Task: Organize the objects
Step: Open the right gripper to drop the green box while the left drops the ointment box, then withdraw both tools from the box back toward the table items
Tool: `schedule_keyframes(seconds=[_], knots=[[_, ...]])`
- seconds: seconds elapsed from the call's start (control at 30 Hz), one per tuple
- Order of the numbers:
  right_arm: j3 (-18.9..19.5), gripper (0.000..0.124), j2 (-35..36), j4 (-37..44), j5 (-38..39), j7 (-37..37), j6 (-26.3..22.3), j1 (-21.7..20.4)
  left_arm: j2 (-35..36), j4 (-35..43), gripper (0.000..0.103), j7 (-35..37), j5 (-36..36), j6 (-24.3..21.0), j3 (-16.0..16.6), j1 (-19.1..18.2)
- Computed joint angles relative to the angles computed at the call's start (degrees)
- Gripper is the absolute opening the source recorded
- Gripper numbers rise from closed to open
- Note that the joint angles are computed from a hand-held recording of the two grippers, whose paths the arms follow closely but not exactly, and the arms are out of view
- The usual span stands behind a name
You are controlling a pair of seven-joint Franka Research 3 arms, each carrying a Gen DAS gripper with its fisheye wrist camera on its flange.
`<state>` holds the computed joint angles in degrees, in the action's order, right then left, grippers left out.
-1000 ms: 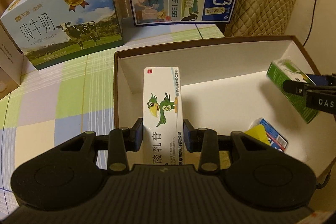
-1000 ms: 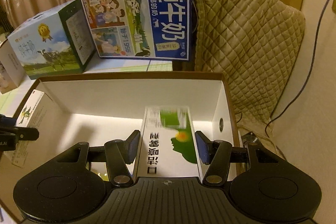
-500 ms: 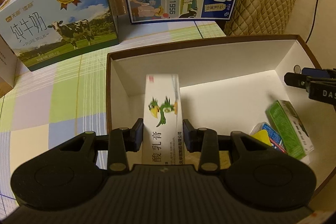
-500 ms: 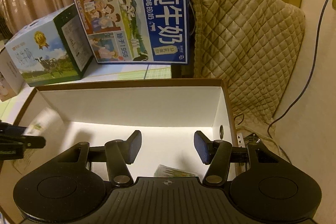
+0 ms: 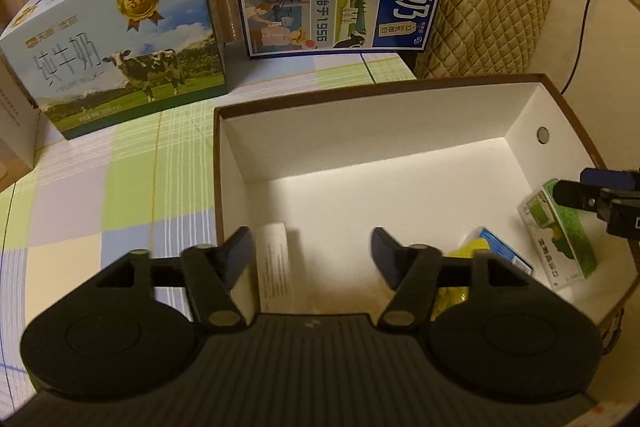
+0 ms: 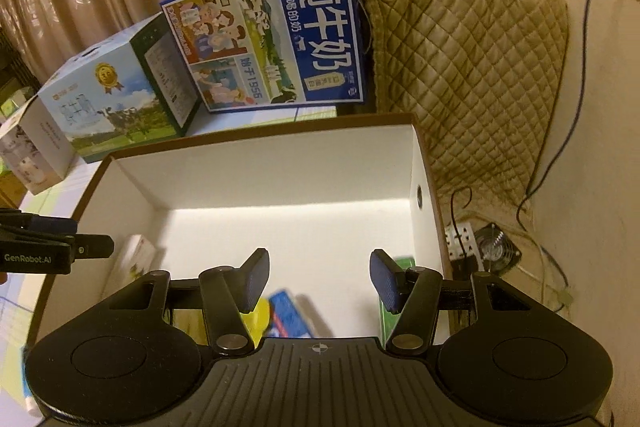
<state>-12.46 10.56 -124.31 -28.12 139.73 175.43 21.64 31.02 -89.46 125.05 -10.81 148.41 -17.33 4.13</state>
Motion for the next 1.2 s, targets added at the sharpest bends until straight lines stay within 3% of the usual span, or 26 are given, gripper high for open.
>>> schedule_keyframes(seconds=[0.27, 0.5, 0.73, 1.03, 1.2], knots=[[1.18, 0.055, -7.03, -6.47, -9.25, 10.46, 0.00, -0.50, -8.35, -9.84, 0.078, 6.73, -8.62, 0.81, -2.35, 4.24], [5.68, 0.057, -11.30, -9.53, -17.08, 18.74, 0.23, -4.14, -15.72, -17.01, 0.083, 11.48, -16.29, 0.99, -0.17, 3.84], [11.26, 0.057, -13.48, -11.72, -15.73, 17.99, 1.61, -7.92, -22.41, -23.76, 0.085, 13.71, -20.48, 0.85, 3.90, 1.32], [16.85, 0.058, -14.11, -14.86, -0.86, 4.75, 3.31, -8.50, -28.73, -31.47, 0.086, 12.70, -20.43, 1.61, 9.04, -1.10], [22.07, 0.058, -14.70, -15.02, -2.61, 7.85, 2.34, -11.29, -31.21, -34.16, 0.086, 14.84, -22.20, 1.17, 11.29, -1.41]])
